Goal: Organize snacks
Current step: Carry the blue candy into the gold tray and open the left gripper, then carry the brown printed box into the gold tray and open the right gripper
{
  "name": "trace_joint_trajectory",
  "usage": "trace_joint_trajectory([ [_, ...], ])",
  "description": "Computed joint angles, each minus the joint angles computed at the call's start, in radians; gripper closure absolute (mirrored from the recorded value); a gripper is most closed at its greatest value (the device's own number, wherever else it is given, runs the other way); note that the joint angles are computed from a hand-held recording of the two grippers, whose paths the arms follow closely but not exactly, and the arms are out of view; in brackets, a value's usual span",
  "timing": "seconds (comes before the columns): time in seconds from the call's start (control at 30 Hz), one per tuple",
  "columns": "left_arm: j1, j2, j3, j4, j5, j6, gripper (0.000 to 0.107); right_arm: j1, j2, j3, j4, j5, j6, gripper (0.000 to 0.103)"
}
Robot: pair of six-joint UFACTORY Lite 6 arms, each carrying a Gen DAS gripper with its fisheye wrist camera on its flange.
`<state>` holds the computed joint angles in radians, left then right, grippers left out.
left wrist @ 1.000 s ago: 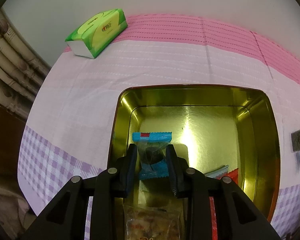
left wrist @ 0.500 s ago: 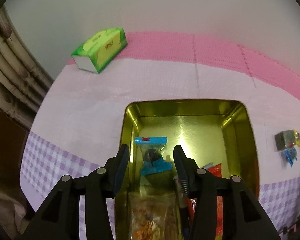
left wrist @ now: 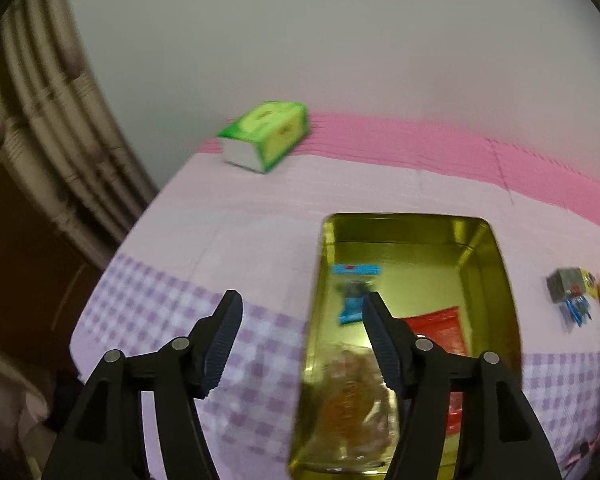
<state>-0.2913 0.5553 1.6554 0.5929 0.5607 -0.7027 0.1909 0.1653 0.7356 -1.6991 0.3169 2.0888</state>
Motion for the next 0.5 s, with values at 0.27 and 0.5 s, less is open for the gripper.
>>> trace_joint_trajectory([
  [0.27, 0.066, -0.052, -0.104, -0.004, -0.027, -0.023, 0.040, 0.006, -0.038, 0.012, 0.306, -0.022, -0.291, 0.076],
  [0.5, 0.081, -0.063, -0.131, 0.032, -0.039, -0.056, 0.037, 0.109, -0.112, 0.054, 0.564, 0.012, -0.495, 0.076],
])
